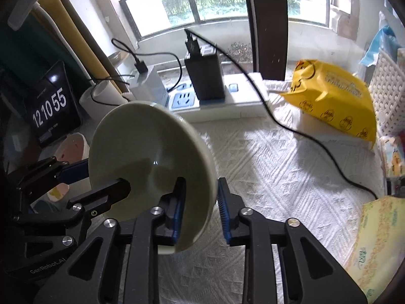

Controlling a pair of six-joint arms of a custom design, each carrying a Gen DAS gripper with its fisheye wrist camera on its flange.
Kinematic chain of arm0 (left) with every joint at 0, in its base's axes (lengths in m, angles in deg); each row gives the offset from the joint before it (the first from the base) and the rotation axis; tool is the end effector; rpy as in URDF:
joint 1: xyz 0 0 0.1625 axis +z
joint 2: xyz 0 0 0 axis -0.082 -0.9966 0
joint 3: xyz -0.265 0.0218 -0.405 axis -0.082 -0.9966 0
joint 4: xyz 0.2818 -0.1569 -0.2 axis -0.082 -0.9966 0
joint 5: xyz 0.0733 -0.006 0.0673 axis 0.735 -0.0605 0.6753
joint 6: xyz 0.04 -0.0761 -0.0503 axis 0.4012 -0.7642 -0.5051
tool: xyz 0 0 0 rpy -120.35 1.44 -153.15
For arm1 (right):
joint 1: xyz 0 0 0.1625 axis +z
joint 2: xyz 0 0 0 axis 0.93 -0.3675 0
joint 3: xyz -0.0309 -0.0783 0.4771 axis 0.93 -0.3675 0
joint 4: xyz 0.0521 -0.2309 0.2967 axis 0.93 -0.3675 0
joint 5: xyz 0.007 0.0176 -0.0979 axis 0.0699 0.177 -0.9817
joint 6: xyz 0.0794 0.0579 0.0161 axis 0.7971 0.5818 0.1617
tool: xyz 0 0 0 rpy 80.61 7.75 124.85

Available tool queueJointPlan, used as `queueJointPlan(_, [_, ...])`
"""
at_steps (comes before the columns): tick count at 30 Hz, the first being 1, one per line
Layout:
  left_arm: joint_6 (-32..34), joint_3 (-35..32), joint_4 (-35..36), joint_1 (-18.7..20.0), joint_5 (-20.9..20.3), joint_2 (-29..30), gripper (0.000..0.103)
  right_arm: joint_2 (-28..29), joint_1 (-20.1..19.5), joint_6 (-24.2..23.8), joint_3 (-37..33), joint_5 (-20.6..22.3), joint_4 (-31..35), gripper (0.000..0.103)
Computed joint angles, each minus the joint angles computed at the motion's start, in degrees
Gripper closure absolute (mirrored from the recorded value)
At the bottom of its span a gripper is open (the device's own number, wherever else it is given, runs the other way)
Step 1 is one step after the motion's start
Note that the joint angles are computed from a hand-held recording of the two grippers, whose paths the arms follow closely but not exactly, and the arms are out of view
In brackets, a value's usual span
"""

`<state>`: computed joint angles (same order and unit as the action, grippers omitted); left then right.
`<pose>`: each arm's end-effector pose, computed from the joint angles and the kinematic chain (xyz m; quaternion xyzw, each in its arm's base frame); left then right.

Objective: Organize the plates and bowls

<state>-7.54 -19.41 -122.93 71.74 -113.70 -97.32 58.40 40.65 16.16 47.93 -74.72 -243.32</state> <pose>-0.1594 -0.8030 0.2453 0.4321 0.8738 -0.1325 0.1794 0.3249 -0.7381 0.0693 0.0161 -0.8922 0.3477 0.2877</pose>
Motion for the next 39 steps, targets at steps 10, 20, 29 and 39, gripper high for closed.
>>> queueJointPlan(10, [1.22, 1.99, -2.60, -0.72, -1.53, -2.17, 0.061, -0.84, 1.41, -1.27, 1.06, -1.42, -3.14, 0.091])
queueJointPlan(20, [1.73, 4.82, -5.08, -1.59, -2.63, -5.10, 0.061, -1.60, 3.51, -1.48, 1.71, -3.03, -4.27, 0.091])
queueJointPlan(29, [2.17, 7.86, -7.17, -2.27, -4.29, -8.50, 0.061, -1.93, 5.67, -1.17, 2.31, -4.83, -4.87, 0.091])
queueJointPlan(39, [2.25, 11.42, -8.34, -2.65, -5.63, -12.38, 0.061, -2.23, 8.27, -0.74, 3.61, -7.50, -5.96, 0.091])
